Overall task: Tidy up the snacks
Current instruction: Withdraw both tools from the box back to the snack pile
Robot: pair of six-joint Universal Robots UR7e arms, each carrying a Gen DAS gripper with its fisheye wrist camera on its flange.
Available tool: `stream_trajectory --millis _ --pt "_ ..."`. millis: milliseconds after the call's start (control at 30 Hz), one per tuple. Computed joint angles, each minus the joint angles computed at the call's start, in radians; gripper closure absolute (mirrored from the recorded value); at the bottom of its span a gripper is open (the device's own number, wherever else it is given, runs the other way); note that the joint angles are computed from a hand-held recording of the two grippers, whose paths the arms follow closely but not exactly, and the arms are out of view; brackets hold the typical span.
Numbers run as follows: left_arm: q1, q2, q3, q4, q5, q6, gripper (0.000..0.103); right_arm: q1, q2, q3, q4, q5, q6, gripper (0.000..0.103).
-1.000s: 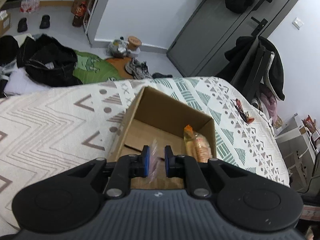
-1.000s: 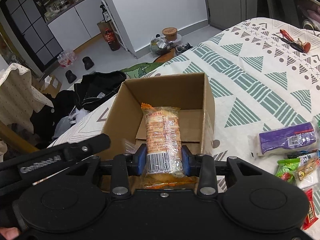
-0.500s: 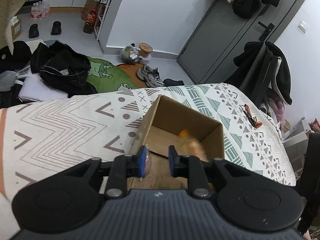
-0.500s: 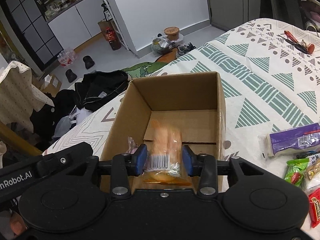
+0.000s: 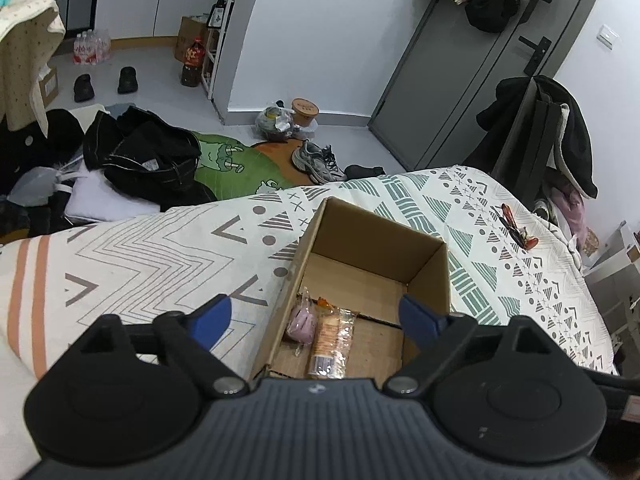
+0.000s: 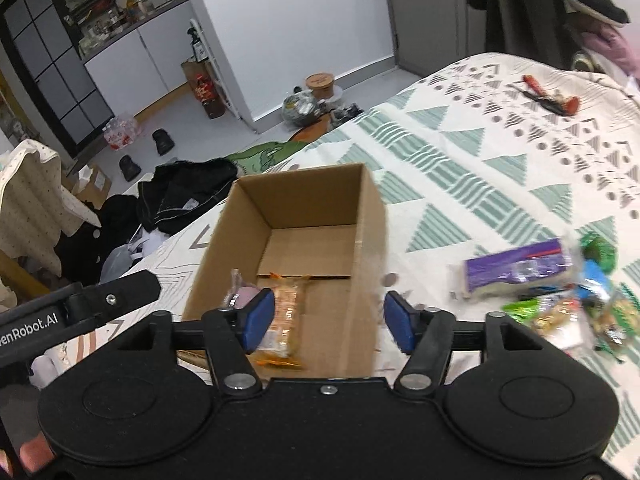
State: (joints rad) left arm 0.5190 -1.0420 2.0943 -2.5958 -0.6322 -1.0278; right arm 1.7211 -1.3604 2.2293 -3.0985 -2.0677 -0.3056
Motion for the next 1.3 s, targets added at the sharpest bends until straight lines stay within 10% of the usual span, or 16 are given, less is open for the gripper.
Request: stream_trajectory --millis 1300 --pt "-0.147 0.207 -0.155 0.084 -0.089 0.021 0.005 -0.250 -0.487 0.130 0.121 0.098 -0.139 0.020"
